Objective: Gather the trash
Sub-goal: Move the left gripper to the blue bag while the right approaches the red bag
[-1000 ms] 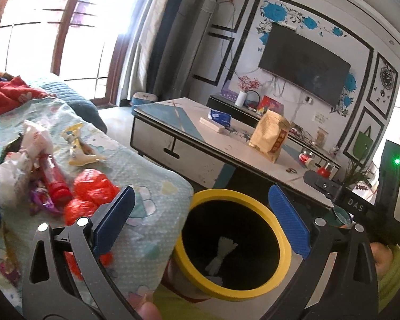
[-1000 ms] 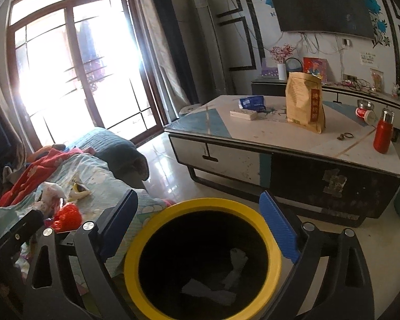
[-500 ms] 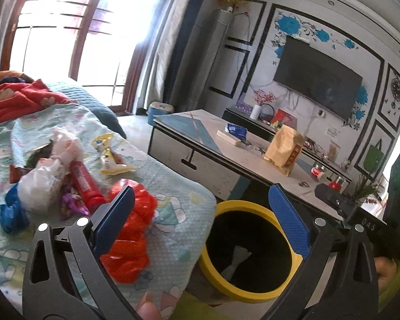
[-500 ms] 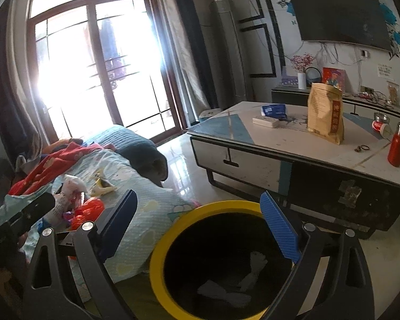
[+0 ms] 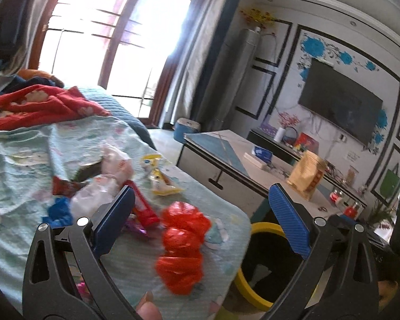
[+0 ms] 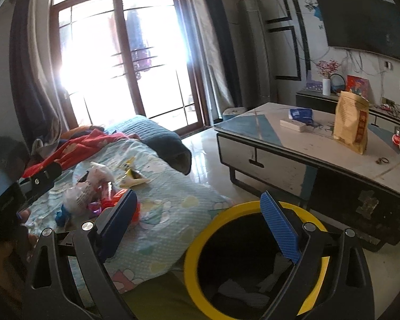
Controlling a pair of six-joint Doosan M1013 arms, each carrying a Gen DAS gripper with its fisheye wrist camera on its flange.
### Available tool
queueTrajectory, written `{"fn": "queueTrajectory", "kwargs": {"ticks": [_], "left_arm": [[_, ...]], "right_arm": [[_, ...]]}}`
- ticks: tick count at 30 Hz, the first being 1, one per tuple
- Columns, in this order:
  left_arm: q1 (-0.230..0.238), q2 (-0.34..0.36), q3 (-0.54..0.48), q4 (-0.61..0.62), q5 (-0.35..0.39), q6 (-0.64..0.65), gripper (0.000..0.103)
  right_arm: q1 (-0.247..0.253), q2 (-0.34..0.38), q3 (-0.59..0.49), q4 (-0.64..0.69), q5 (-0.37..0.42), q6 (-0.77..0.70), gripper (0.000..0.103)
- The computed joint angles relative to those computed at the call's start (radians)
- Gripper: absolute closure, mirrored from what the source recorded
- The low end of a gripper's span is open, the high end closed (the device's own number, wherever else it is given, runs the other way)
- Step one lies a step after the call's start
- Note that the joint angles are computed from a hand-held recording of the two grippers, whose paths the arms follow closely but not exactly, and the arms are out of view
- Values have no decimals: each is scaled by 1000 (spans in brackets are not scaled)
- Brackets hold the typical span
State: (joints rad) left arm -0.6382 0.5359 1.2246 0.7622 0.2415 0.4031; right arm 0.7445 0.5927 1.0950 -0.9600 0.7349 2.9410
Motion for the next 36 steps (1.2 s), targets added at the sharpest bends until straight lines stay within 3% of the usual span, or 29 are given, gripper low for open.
{"fn": "queueTrajectory", "kwargs": {"ticks": [8,20,30,36], "left_arm": [[24,-17,29,184,28,-207,11],[55,-46,65,245,102,-302,11],[89,-57,86,158,179,-262,11],[113,-48,79,0,208,-130,11]], "right_arm": [[8,47,-81,80,-23,-110,12],[10,130,-213,228,2,-296,12],[5,200,-323,382,33,-429,12],[3,250,-405,465,84,-512,12]]}}
